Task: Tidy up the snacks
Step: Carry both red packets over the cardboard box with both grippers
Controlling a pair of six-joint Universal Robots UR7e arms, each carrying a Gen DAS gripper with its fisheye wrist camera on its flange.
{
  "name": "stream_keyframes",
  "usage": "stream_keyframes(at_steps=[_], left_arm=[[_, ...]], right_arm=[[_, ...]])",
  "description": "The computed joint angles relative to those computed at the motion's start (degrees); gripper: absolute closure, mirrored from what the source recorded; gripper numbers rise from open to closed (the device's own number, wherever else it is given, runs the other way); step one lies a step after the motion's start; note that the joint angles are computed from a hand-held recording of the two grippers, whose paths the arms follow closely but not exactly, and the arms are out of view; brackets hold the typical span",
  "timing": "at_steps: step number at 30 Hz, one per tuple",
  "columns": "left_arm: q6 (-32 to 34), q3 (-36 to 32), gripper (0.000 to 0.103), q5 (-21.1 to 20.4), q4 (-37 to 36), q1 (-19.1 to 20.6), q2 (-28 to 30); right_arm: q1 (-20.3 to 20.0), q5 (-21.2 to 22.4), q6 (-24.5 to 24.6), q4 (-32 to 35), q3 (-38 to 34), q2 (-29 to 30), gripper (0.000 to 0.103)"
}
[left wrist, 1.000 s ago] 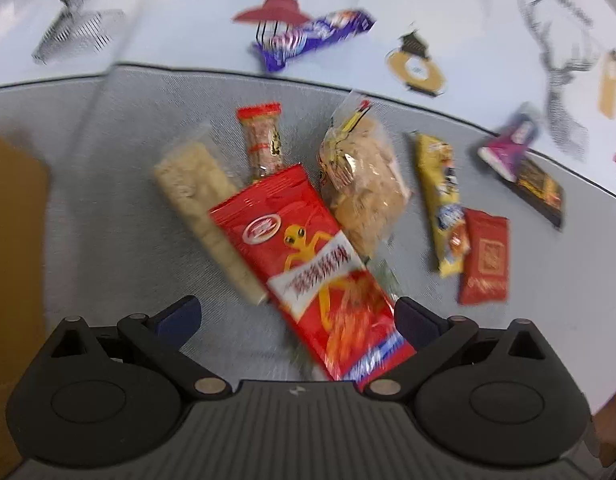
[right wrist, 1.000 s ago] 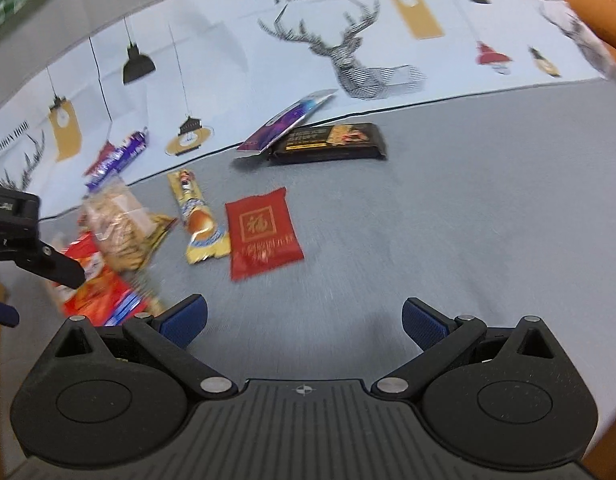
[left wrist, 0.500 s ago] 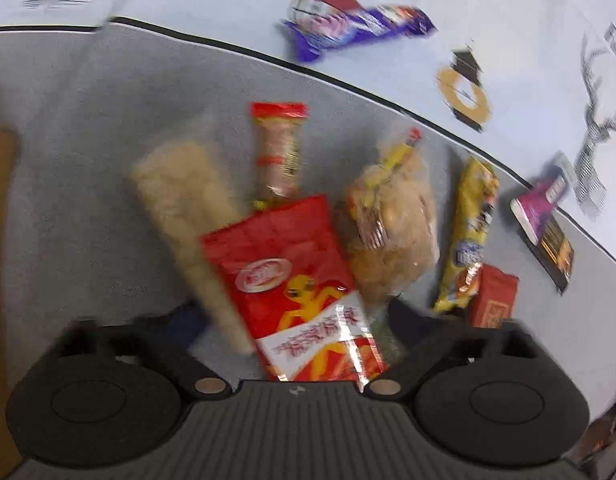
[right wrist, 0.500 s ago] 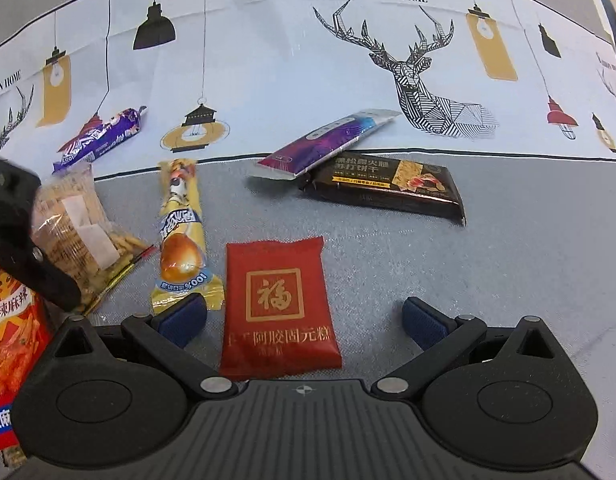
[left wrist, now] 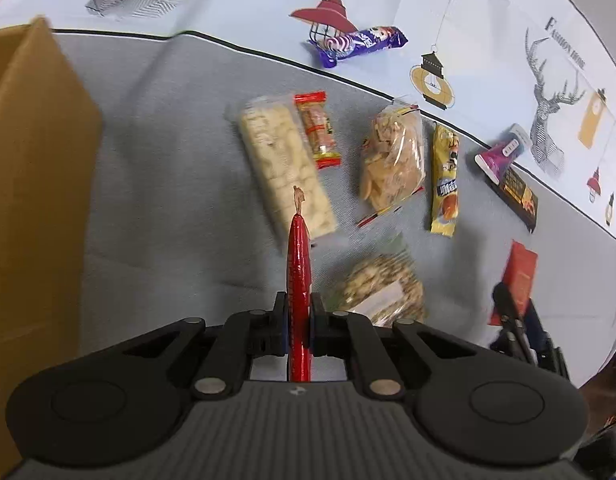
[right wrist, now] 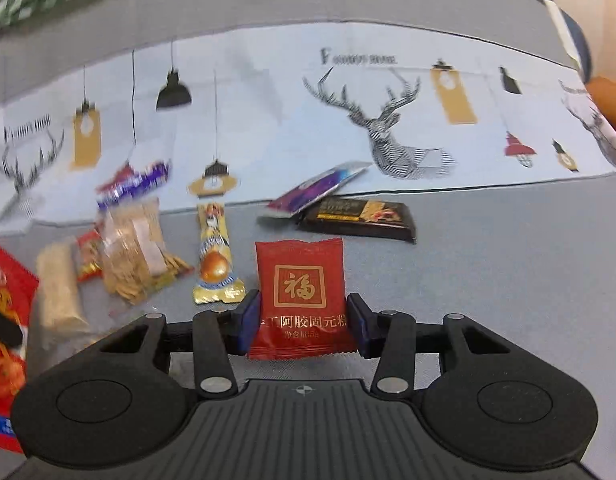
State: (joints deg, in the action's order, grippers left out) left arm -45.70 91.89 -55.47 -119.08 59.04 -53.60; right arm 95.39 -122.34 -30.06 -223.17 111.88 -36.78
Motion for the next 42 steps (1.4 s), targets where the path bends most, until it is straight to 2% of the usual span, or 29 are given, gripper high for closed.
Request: stream_keyframes(at_steps=[7, 10, 14, 20, 25, 30, 33, 38, 42], left_arm=[[4.8, 8.0, 0.094, 2.7, -1.9, -3.9, -7.1], [6.4, 13.0, 0.094, 4.4, -3.1, -7.5, -12.2], [5.4, 19.0, 0.094, 7.4, -1.8, -12.5, -19.8], [-2.6, 25.6, 0.094, 9.6, 7.2, -19.8, -32.9], [-12.7, 28.9, 0.094, 12.9, 19.9, -26.2, -44.1], [-24.9, 30.7, 0.094, 14.1, 35.3, -33.2, -54.2], [-31.9, 31.4, 0.094, 13.5, 44.1, -37.6, -59.4], [-41.1, 31.6, 0.094, 12.4, 54.6, -43.0, -65.1], [-45.8, 31.6, 0.094, 11.9, 59.8, -46.1, -67.9]], right_arm=[[3.1, -1.6, 6.1, -2.2, 6.8, -4.3, 0.055], [5.5, -1.4, 7.5, -5.1, 10.2, -5.9, 0.055], [10.0, -0.9, 9.7, -7.3, 14.8, -8.2, 0.055], [19.0, 0.0, 14.6, -5.8, 20.9, -11.4, 0.055], [27.5, 0.2, 19.7, -0.7, 24.2, -13.0, 0.055], [35.6, 0.1, 24.3, 5.9, 24.9, -13.3, 0.055], [39.0, 0.1, 24.5, 8.6, 24.3, -12.4, 0.055], [43.0, -0.4, 23.1, 11.1, 22.7, -11.6, 0.055], [45.2, -1.3, 23.0, 12.8, 21.9, -11.7, 0.055]])
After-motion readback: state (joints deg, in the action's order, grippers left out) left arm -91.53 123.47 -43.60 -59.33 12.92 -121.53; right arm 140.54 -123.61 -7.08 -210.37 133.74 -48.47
